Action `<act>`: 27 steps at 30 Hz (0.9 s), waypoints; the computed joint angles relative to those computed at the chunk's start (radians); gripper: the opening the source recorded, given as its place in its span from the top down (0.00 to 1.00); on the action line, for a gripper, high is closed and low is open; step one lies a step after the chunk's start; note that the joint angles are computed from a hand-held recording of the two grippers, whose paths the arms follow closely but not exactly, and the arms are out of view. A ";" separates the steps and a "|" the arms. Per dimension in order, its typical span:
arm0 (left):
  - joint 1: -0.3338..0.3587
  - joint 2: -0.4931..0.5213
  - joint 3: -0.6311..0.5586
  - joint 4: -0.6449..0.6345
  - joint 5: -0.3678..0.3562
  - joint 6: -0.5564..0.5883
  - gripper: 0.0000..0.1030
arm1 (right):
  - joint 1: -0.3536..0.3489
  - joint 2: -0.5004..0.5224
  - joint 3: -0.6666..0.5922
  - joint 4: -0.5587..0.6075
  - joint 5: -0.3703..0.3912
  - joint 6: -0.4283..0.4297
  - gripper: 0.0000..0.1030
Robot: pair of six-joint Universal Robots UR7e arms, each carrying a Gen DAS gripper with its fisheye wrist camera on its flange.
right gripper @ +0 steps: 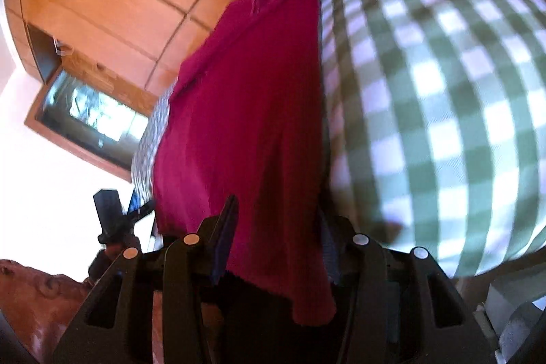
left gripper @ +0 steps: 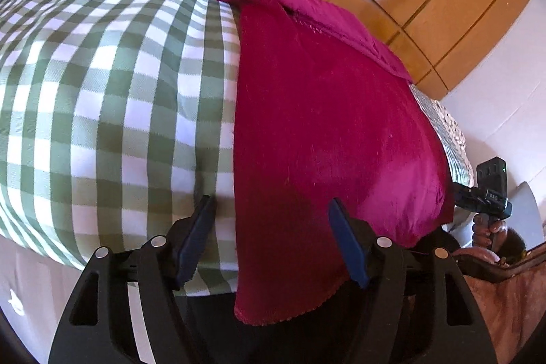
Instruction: Fold small clothes
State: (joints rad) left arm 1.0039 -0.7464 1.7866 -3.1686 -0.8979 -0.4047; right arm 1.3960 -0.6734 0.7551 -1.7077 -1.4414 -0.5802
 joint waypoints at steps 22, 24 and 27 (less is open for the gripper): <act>-0.044 -0.003 0.026 -0.221 -0.172 0.036 0.88 | 0.003 0.106 -0.241 0.218 0.186 -0.045 0.91; -0.055 -0.007 0.045 -0.304 -0.184 0.044 0.89 | -0.002 0.111 -0.261 0.225 0.234 -0.044 0.91; -0.063 -0.009 0.067 -0.396 -0.214 0.041 0.93 | -0.006 0.122 -0.303 0.251 0.302 -0.060 0.92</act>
State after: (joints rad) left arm 0.9413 -0.7553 1.8540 -3.5650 -1.1114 -0.3640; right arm 1.3898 -0.5513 0.4525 -1.4569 -1.1398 -0.6405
